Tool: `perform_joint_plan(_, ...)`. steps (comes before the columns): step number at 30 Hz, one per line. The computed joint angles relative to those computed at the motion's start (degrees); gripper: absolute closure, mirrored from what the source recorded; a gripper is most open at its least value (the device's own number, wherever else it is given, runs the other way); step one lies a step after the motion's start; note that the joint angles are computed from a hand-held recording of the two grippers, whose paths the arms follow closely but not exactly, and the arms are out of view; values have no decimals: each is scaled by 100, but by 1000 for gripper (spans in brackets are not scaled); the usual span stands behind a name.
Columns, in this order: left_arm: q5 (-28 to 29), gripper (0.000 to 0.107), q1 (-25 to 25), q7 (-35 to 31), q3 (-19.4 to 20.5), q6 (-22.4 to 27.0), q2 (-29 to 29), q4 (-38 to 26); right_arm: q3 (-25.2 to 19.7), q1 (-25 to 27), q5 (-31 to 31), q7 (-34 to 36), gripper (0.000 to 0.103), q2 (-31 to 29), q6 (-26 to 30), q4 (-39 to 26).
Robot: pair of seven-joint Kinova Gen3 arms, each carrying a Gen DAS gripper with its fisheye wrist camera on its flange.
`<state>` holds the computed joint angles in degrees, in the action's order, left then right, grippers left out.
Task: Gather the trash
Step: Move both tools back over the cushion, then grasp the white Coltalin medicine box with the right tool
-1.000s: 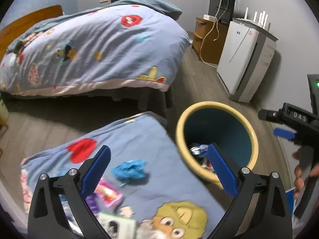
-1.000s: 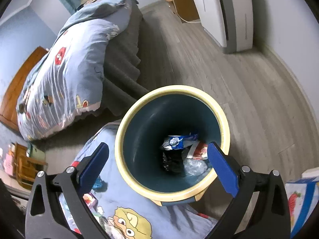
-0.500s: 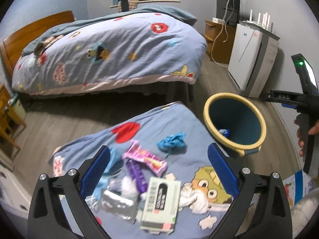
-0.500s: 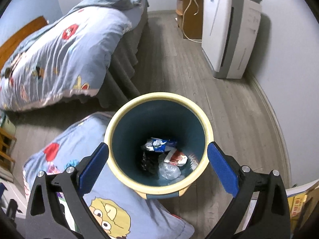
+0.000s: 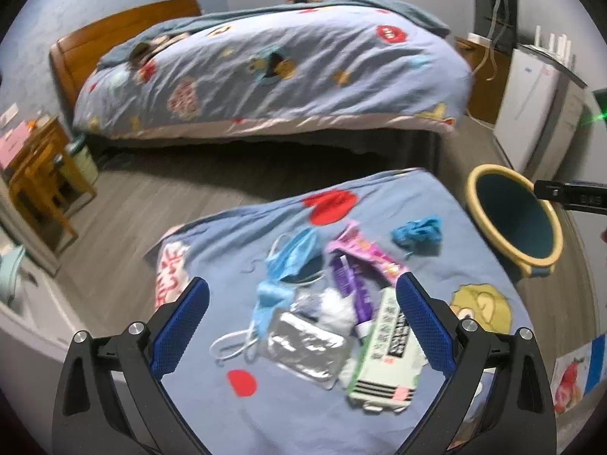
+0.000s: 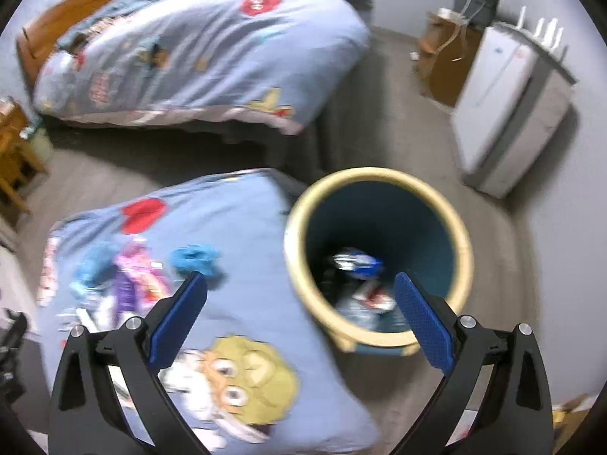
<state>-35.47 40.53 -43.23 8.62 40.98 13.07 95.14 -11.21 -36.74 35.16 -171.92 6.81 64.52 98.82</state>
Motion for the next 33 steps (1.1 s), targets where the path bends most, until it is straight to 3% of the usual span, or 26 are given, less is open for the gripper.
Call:
perform_joint_plan(3,-109,10,-75,292,-124,-242,-124,266,-20,-101,142,-393,6,56,-253,77)
perform_joint_plan(6,-105,10,-186,336,-104,-172,-122,307,102,-462,275,-222,6,373,94,-222)
perform_joint_plan(8,-45,10,-278,245,-81,-163,-115,329,108,-476,98,107,6,482,53,-346)
perform_joint_plan(12,-168,10,-305,242,-122,21,-50,314,-9,-256,-452,232,6,471,-680,-282)
perform_joint_plan(16,-21,10,-467,299,-149,-39,-116,372,96,-411,-838,105,6,713,-927,-392)
perform_joint_plan(22,97,10,-621,199,-93,-157,-202,453,249,-760,-933,158,6,1277,-1093,-722)
perform_joint_plan(33,305,10,-775,-348,-94,-282,-117,486,505,-570,-2017,307,7,1847,-1918,-703)
